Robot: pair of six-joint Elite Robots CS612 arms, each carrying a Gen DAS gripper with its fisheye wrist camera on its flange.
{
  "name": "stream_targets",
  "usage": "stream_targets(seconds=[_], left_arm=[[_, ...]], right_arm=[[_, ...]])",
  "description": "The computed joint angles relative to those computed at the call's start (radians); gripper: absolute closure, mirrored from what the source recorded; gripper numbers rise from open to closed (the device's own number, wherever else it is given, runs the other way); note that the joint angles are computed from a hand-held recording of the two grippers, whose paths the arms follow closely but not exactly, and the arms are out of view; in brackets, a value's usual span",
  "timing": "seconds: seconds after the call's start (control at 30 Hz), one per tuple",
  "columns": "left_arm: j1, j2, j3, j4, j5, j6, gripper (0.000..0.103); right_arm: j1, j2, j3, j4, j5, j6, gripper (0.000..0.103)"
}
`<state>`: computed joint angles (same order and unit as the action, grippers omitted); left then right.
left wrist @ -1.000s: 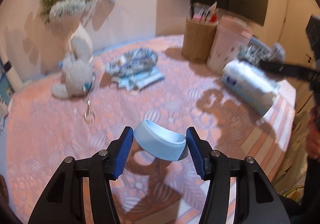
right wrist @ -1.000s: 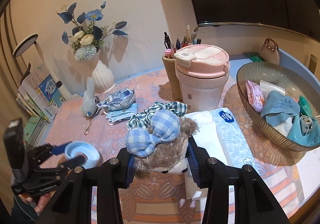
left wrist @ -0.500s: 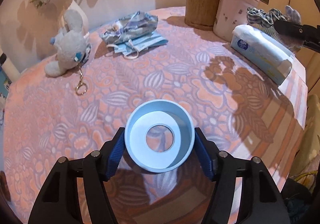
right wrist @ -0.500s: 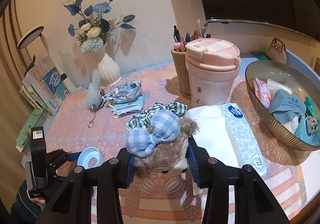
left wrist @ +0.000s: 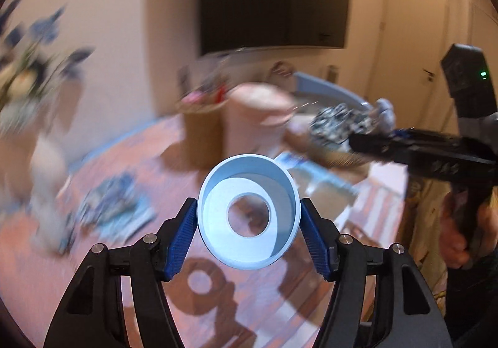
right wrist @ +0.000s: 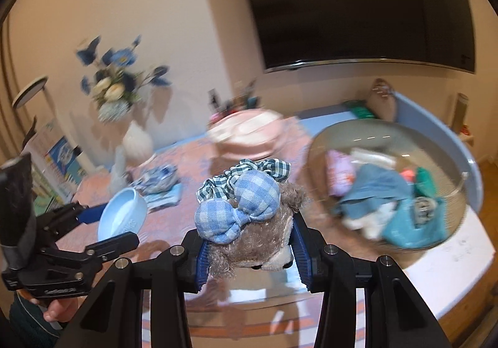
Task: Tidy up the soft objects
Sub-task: 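Carry the tape roll and plaid-bow bear to the woven basket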
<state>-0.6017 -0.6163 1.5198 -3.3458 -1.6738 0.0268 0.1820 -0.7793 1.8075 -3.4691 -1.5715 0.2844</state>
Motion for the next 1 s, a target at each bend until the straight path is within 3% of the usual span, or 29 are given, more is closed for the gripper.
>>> stream_targets(seconds=[0.17,0.43,0.83,0.87,0.97,1.0], left_arm=[[-0.031,0.037,-0.111,0.055,-0.053,0.053,0.04],[-0.058,0.11,-0.306,0.2,-0.101,0.039,0.04],[-0.094,0.213,-0.529,0.318,-0.083,0.021,0.039],[-0.093,0.225,-0.55,0.336,-0.093,0.013,0.038],[-0.093,0.253,-0.599,0.374,-0.096,-0.011,0.035],[-0.093,0.261,-0.616,0.403,-0.097,-0.011,0.034]], right_arm=[[-0.042,-0.014,0.018,-0.009,-0.039,0.049,0.059],[-0.117,-0.011,0.006,-0.03,-0.068,0.141,0.059],[-0.19,0.032,-0.086,0.023,-0.001,0.282,0.058],[-0.193,0.035,-0.091,0.026,0.004,0.283,0.054],[-0.206,0.045,-0.102,0.054,0.027,0.31,0.023],[-0.21,0.048,-0.101,0.052,0.037,0.318,0.022]])
